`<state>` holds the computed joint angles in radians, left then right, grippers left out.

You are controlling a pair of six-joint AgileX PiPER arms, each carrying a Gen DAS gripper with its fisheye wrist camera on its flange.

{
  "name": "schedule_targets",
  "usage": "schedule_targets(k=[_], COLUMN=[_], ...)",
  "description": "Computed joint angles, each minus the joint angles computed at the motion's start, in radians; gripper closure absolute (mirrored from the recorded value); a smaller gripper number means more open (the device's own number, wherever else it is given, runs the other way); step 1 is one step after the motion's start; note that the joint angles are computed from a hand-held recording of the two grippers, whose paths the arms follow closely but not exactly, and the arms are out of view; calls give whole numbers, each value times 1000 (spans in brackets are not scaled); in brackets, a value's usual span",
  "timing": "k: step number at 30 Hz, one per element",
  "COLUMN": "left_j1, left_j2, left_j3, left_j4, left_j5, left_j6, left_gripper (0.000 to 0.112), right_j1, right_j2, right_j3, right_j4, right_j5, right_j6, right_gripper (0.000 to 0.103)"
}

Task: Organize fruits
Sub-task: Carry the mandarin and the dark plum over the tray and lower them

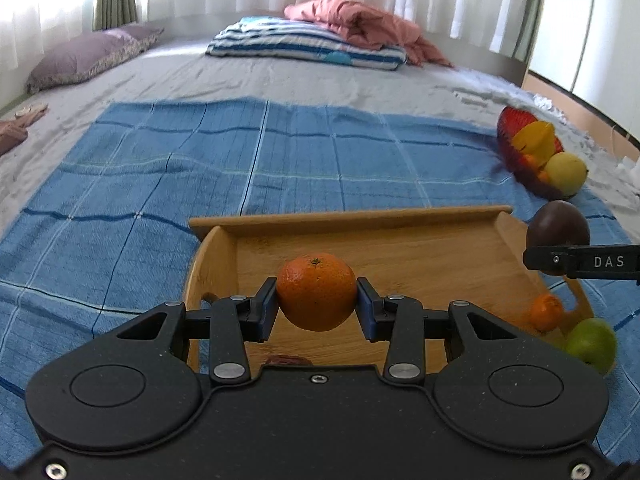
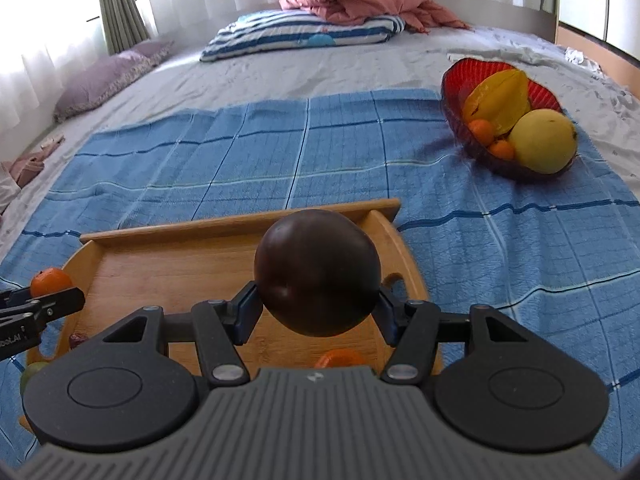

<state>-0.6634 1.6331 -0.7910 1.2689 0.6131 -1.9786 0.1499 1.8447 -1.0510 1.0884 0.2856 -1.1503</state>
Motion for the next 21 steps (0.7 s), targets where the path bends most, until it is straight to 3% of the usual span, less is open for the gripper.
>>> schedule_targets(k=[7, 13, 15, 21], left_j1=[64, 75, 81, 94], left_j2=[56, 82, 88, 114], left_j3=[-37, -52, -59, -78], left_j4=[-66, -84, -96, -146], left_j5=[-48, -48, -53, -56], left_j6=[73, 87, 100, 147], left_gripper=[74, 74, 74, 74], right_j1=[25, 32, 30, 45], right_j2=[80, 103, 97, 95], right_j3=[-80, -103, -99, -117], right_j4=[-257, -350, -316, -457], right_j5=[14, 5, -3, 9], right_j6=[290, 367, 329, 444], right_gripper=[41, 43, 43, 43])
